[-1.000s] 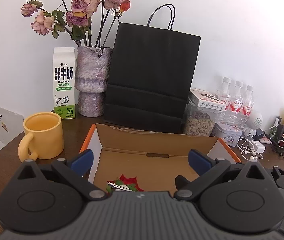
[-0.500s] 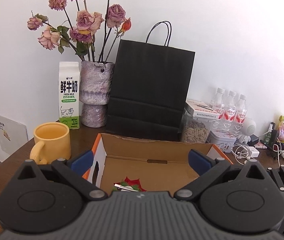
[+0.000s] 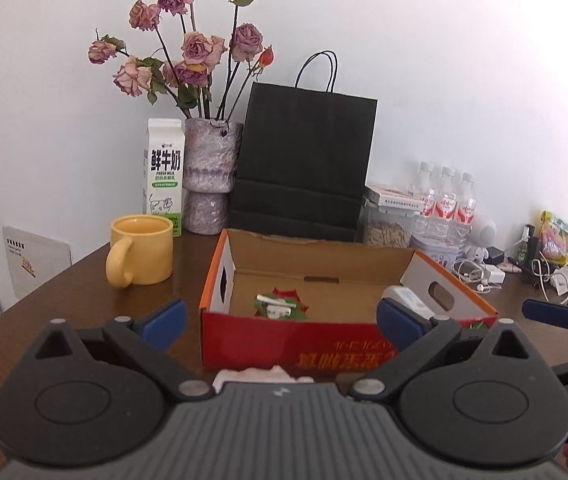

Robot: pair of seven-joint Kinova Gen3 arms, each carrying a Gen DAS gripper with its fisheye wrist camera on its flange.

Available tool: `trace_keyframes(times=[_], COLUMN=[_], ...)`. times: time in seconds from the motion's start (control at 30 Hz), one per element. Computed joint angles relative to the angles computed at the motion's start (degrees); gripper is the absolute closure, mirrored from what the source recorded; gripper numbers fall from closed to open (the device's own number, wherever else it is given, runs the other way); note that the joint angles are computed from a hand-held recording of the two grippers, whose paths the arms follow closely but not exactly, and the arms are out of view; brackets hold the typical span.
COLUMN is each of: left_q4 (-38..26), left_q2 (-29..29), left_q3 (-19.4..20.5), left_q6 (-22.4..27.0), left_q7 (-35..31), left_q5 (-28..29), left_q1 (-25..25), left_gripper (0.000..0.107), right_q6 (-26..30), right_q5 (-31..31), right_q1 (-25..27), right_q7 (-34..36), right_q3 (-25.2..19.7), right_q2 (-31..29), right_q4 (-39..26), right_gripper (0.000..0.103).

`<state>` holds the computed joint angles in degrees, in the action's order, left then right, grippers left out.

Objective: Organize objects
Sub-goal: 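Withdraw both grippers from the box back toward the purple pouch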

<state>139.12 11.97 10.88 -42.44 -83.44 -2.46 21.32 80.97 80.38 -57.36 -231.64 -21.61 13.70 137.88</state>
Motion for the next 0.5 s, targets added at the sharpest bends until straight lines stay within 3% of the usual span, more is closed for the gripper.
trace_keyframes(times=[0.33,0.5], left_q4=[4.9,7.4], left_q2=[-3.3,-5.0], left_q3=[-0.6,-1.0], left_q6=[3.5,4.3], left_q7=[3.8,4.9], left_q5=[-6.2,-8.7], left_q1=[-4.1,-5.7], left_gripper=[0.004,0.004], right_q6=[3.0,0.2], right_q5=[-11.1,-13.0], right_q1=[-10.3,-12.3], right_q7=[-6.4,-3.3], right_q3=[-3.3,-3.8], right_q2=[3.9,3.4], right_q4=[0.5,-0.6], right_gripper=[0.000,0.000])
